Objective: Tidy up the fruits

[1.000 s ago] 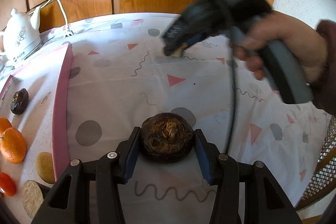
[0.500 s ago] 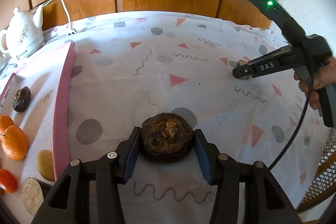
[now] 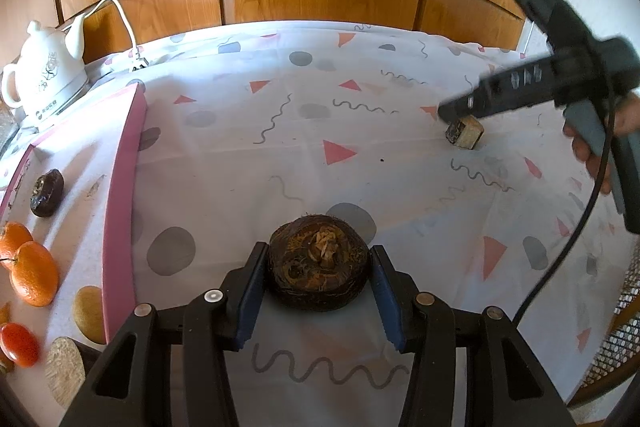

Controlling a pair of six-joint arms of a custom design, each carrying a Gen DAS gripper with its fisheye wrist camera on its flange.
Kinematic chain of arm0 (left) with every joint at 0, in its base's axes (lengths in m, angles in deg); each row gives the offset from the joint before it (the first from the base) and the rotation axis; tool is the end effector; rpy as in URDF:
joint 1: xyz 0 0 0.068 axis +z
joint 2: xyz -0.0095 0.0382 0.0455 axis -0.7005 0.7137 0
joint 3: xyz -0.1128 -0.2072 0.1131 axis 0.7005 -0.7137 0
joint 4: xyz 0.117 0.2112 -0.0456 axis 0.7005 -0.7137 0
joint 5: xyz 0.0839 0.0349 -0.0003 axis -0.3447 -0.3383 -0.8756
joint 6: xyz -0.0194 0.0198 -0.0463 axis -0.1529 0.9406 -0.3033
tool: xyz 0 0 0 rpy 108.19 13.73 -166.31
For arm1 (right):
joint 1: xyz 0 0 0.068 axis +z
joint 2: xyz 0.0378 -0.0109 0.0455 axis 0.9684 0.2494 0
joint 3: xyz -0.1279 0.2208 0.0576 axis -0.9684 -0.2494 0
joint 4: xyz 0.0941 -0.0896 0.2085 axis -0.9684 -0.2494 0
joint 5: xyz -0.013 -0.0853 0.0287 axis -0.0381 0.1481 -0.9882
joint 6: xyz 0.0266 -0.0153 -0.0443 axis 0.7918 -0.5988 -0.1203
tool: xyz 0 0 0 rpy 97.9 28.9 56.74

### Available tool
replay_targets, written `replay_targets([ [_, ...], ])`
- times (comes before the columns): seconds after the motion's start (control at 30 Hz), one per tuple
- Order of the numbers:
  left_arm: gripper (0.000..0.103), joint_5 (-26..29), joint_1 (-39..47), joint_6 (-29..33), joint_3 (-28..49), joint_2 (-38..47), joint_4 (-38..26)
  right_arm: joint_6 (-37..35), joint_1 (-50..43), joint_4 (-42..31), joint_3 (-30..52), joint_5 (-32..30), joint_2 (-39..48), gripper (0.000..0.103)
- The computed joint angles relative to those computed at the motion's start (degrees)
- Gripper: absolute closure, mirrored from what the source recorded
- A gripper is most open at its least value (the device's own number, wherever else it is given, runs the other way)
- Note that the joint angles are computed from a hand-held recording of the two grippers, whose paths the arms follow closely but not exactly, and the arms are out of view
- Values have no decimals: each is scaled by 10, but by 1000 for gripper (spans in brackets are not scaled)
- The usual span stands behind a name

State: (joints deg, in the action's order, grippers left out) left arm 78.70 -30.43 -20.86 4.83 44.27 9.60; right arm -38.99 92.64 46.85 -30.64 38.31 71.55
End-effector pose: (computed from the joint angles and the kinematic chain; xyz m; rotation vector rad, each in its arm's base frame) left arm 0.1416 0.0184 0.0795 0.5371 2.3919 -0.2889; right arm 0.2153 0.0660 0.1144 -0.0146 2.7031 0.1748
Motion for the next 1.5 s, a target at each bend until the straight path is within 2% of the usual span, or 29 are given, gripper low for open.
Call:
replay_targets([
  [0.17,52,-14,-12,-12,-4,-12,-1,18,-55,-11,-9,-23,-63,40],
  [0.33,52,-24,-20,-21,-4,-20,-6,43,-62,-66,19,47,-38,40],
  [0.4,53,-29,-22,-24,-3,-21,-8,56,-78,-77,27,46,-25,40],
  [0.63,53,-50,-37,-43,-1,-41,-27,84,-133,-91,8,64,-77,40],
  [0.87,53,-67,-37,-49,-2,-73,-56,72,-115,-130,58,126,39,40],
  [1.07,53,-69,-21,-44,4,-104,-96,69,-111,-124,61,126,58,41],
  [1.33,53,-23,27,-21,24,-207,-207,71,-159,-88,30,78,43,31],
  [1.5,53,7,81,-8,48,-265,-266,88,-149,-52,3,92,28,29],
])
